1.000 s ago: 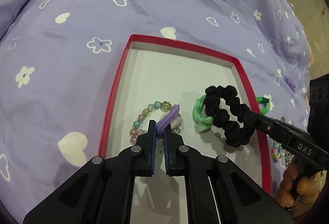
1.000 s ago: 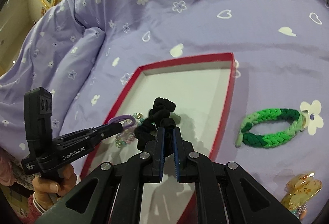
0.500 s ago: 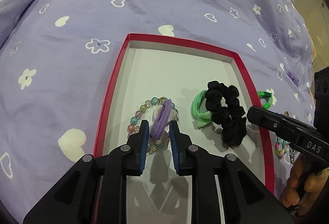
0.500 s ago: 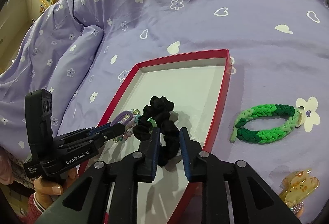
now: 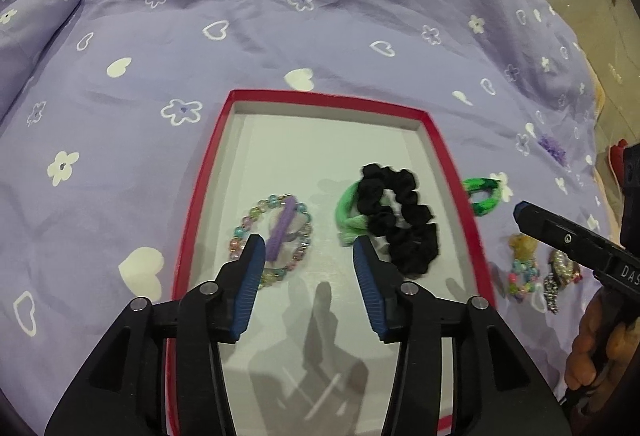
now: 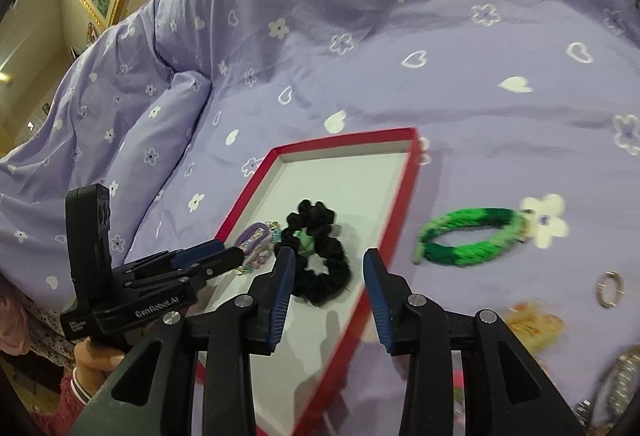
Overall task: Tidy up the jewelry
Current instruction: 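Carry scrunchie and purple clip into the tray and open both tools, then grasp the green braided bracelet with the left tool while the right tool grasps the brown-strap watch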
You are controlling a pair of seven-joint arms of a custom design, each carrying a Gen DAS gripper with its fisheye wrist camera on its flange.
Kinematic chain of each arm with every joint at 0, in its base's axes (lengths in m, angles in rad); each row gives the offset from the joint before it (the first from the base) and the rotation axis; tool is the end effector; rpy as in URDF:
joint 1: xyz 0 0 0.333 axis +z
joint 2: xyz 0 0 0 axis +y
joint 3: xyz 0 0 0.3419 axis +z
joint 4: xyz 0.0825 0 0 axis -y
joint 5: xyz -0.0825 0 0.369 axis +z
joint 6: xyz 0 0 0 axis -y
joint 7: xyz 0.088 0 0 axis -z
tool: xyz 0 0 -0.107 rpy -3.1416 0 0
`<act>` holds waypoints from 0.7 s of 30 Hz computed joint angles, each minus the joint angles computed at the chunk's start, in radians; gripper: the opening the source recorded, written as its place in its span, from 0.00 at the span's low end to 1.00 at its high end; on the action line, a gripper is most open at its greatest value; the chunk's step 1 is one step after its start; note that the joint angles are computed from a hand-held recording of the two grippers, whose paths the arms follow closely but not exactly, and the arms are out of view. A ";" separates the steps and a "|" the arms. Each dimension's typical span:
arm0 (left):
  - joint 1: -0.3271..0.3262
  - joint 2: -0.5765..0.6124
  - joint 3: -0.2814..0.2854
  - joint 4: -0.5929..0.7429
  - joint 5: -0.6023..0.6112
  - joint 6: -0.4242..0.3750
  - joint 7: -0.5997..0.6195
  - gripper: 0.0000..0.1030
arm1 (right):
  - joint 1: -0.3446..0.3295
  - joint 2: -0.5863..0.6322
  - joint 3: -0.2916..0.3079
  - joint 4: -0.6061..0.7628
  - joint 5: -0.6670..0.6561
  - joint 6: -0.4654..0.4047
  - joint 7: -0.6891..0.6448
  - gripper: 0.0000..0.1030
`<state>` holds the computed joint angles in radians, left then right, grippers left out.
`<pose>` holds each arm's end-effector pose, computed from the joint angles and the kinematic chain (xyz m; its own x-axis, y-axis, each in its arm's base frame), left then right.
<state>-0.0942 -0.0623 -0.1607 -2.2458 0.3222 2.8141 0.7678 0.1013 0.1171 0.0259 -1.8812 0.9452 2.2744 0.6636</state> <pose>0.5214 -0.1534 0.4975 0.1998 -0.9578 0.2065 -0.7693 -0.2839 -0.5724 0.6026 0.0965 0.5154 0.5575 -0.7076 -0.4341 -0.7653 -0.2353 -0.5992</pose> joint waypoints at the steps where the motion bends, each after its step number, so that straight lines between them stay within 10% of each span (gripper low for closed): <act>1: -0.003 -0.002 -0.003 0.003 0.003 0.001 -0.001 0.45 | -0.006 -0.010 -0.006 -0.010 0.003 0.006 -0.005 0.41; 21: -0.100 0.079 -0.052 0.150 -0.029 -0.023 0.111 0.52 | -0.119 -0.134 -0.110 -0.154 -0.043 0.071 -0.005 0.44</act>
